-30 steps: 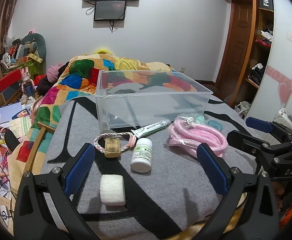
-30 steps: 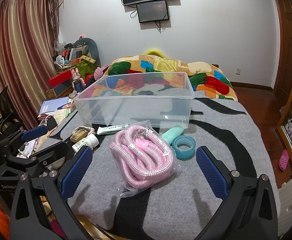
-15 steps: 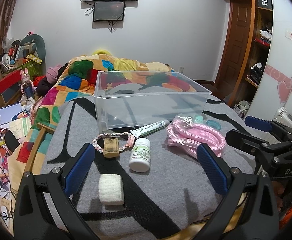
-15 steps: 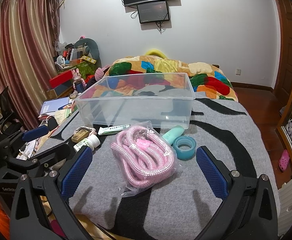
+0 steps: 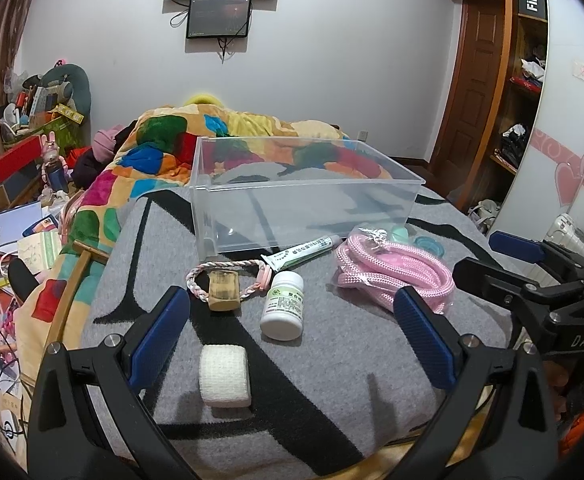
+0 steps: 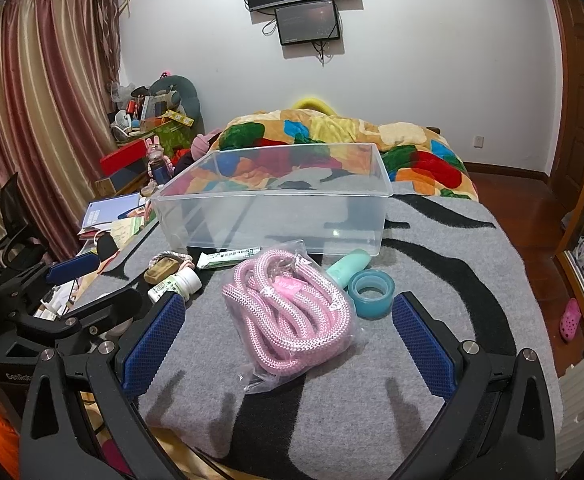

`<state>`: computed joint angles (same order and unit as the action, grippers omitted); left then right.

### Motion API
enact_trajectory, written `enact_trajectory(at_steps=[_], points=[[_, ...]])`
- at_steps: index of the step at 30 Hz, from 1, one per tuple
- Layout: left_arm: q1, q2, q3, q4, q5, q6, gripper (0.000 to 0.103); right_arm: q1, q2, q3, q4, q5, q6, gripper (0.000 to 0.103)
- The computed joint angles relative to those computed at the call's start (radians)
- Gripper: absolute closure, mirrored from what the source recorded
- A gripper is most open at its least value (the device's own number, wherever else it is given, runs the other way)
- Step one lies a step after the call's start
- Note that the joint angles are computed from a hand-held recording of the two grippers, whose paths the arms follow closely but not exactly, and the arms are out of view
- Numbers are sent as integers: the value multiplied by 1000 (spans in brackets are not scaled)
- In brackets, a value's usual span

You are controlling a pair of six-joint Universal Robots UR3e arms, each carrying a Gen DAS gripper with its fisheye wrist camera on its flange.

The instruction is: Organize objects

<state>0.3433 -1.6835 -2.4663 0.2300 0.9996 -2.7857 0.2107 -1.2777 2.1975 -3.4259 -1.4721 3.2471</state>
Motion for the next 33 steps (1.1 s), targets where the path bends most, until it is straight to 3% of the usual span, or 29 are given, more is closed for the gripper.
enact_trajectory(at_steps=[23,33], points=[[13,18,-3,-30,-8,5,0,-15,2,-3,5,32,-14,0],[69,-14,18,-125,-16,50,0,-53,53,-77,132,89,-75,0]])
